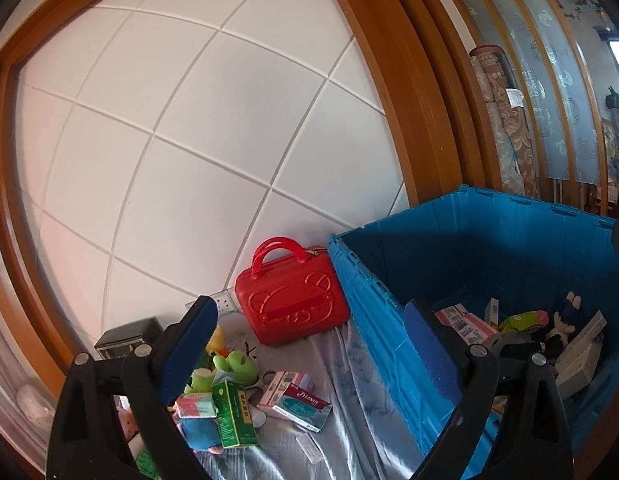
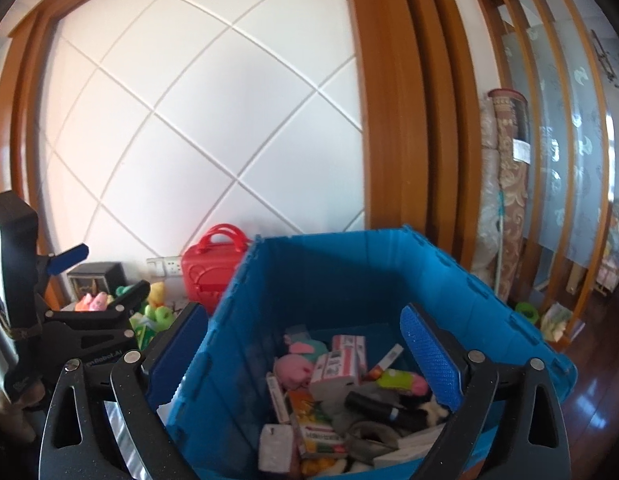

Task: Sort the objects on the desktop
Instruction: 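Return both grippers to the pile of plush toys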

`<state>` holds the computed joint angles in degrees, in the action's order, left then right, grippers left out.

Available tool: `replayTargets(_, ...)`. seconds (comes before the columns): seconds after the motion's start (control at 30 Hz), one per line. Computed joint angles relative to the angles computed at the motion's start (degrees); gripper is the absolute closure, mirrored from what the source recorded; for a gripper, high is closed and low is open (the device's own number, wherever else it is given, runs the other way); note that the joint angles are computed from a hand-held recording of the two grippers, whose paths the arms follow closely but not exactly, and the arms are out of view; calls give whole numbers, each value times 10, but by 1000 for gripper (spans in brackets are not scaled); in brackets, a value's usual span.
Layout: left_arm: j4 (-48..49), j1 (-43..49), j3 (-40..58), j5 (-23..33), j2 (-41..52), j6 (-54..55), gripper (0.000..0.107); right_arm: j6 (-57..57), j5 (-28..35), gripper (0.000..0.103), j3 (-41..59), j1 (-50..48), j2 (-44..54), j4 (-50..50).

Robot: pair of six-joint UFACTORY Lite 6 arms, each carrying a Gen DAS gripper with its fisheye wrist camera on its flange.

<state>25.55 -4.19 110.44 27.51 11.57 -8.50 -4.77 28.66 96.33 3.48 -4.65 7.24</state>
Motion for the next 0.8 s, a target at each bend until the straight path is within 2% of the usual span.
replayTargets(0.13, -74, 56, -68, -28, -36, 63, 11, 48, -5, 0, -3, 51, -7, -54)
replayTargets(0.2, -140, 91, -96, -40, -49, 125, 11, 93, -2, 0, 3, 84, -1, -101)
replayTargets(0.43, -528, 260, -191, -70, -77, 533, 11, 294, 18, 0, 51, 234, 52, -302)
replayTargets(0.57, -723, 383, -233, -35, -68, 773, 11, 375, 40, 0, 120, 323, 132, -374)
replayTargets(0.63, -819, 455, -222, 7, -34, 893, 11, 397, 63, 0, 182, 359, 198, -384)
replayTargets(0.7, -854, 515, -177, 43, 23, 951, 11, 406, 100, 0, 280, 392, 285, -378)
replayTargets(0.8, -843, 581, -60, 87, 136, 970, 11, 407, 158, 0, 459, 433, 433, -369)
